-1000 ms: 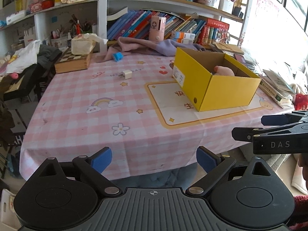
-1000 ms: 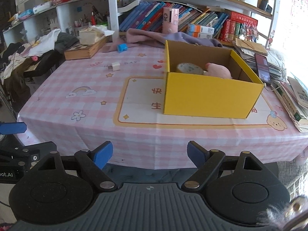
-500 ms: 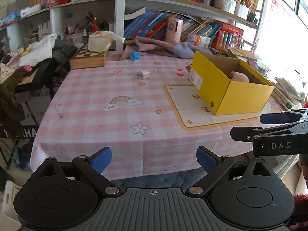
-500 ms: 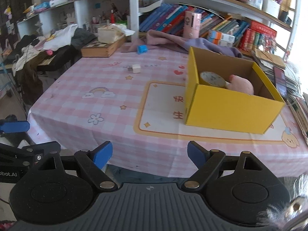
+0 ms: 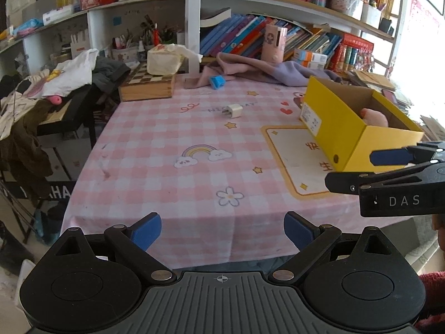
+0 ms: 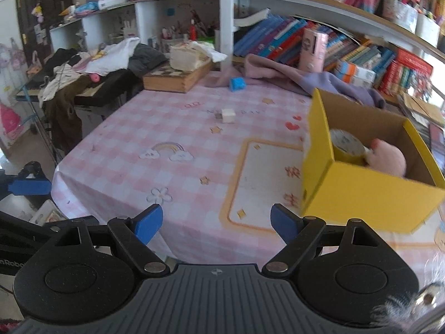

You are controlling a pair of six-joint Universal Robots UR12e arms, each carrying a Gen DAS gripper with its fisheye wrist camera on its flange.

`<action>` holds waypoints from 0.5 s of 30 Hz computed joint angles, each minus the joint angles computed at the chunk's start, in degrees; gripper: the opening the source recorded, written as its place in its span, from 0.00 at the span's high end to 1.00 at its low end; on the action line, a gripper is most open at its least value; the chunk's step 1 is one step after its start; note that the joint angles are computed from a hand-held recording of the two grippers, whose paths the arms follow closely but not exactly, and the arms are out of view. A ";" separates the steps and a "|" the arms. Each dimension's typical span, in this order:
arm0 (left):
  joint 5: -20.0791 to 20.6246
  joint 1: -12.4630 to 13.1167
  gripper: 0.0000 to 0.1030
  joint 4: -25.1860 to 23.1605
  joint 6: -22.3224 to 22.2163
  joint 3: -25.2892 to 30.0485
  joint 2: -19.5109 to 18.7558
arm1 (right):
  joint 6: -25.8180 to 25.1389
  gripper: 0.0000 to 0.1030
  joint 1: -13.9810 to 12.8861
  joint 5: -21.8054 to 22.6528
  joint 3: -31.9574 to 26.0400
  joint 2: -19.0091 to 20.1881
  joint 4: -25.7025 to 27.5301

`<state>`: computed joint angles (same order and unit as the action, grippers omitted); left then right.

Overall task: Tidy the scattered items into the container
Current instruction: 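Move the left tool to the white plug charger while the right tool reaches the blue packet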

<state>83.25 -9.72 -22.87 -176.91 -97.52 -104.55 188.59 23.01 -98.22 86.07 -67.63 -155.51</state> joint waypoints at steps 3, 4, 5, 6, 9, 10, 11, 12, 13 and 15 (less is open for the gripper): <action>0.48 -0.26 0.06 -0.65 0.31 1.67 -1.36 | -1.40 0.19 -0.75 1.53 -1.83 1.36 0.10; 0.46 -0.33 0.06 -0.66 0.33 2.36 -1.96 | -2.03 0.19 -1.01 2.09 -2.46 1.81 0.16; 0.32 -0.38 0.06 -0.60 0.38 3.00 -2.54 | -2.72 0.20 -1.20 2.44 -3.06 2.26 0.22; 0.26 -0.44 0.06 -0.60 0.48 3.63 -3.08 | -3.58 0.20 -1.42 2.81 -3.71 2.73 0.24; 0.39 -0.82 0.06 -0.67 0.86 6.05 -5.07 | -5.60 0.20 -2.25 4.27 -5.30 3.90 0.10; 0.40 -0.95 0.06 -0.69 1.05 6.89 -5.76 | -6.00 0.20 -2.53 4.59 -5.90 4.31 0.12; 0.57 -1.10 0.06 -0.79 1.17 7.74 -6.40 | -6.17 0.21 -2.84 4.89 -6.65 4.79 0.29; 0.76 -1.24 0.06 -0.98 1.27 8.60 -7.02 | -6.14 0.21 -3.15 5.17 -7.31 5.21 0.46; 0.90 -1.38 0.06 -1.19 1.45 9.57 -7.71 | -5.97 0.21 -3.53 5.61 -8.12 5.70 0.64; 1.14 -1.61 0.06 -1.45 1.80 11.29 -8.93 | -5.74 0.21 -4.20 6.46 -9.74 6.66 1.19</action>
<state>84.38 -11.33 -24.33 -175.11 -86.23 -113.48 182.85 18.80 -91.76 76.33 -60.97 -154.31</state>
